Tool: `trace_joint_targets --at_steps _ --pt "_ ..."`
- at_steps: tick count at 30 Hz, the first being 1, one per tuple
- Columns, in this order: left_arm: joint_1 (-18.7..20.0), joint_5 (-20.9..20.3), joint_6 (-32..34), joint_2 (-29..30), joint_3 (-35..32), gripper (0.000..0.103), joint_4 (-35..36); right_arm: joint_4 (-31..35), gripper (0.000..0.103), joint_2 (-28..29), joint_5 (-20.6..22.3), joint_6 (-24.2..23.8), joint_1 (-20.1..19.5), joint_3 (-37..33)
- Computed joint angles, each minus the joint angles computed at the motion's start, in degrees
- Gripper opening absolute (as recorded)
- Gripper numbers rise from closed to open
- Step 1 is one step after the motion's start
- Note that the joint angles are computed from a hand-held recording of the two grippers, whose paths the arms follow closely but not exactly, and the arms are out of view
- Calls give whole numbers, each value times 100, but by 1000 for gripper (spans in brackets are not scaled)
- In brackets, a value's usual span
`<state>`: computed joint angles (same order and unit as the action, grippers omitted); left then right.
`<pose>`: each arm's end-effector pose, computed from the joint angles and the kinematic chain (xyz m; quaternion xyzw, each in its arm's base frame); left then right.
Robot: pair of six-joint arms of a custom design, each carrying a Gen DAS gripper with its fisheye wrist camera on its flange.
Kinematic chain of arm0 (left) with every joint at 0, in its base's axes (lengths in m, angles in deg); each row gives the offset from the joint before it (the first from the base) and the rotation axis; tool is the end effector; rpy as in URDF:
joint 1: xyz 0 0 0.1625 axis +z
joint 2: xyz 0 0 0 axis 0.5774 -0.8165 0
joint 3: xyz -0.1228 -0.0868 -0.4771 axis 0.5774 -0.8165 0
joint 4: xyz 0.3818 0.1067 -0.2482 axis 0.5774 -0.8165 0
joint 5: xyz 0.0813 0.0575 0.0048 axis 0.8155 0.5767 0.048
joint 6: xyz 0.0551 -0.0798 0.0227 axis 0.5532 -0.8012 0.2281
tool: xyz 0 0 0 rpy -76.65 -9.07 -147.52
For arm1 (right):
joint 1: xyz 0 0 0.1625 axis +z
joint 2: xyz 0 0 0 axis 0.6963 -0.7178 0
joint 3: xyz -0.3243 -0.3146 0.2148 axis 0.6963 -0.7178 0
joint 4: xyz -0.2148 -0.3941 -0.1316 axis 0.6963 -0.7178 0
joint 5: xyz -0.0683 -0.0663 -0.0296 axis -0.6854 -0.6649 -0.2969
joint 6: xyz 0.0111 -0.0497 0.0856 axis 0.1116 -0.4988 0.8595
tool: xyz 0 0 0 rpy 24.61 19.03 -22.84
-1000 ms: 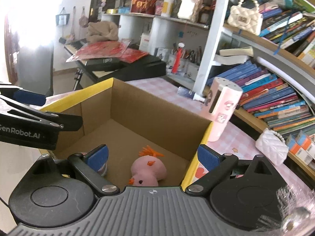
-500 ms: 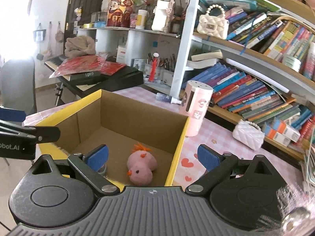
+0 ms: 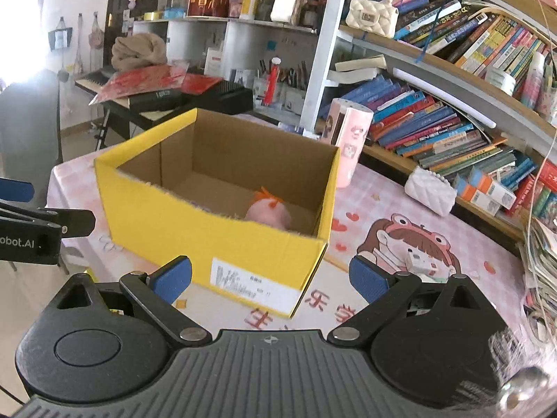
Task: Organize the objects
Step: 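Lift both open tools out of the yellow box and back over the table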
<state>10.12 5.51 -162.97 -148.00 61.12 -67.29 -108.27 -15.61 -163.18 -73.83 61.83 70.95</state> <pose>-0.1396 -0.4719 0.2011 -0.1001 0.7408 -0.4984 0.4391 0.2923 -0.5937 0.0418 0.5582 -0.7679 0.2566 0.1815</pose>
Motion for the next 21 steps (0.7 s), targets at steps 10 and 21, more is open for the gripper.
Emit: trace_joint_targets --at_steps 10,21 --pt "-139 -249 171 37 127 93 -190 -356 97 -128 -235 -42 -45 391" --pt "-266 -510 735 249 234 93 -832 -544 97 -267 -454 131 -146 641"
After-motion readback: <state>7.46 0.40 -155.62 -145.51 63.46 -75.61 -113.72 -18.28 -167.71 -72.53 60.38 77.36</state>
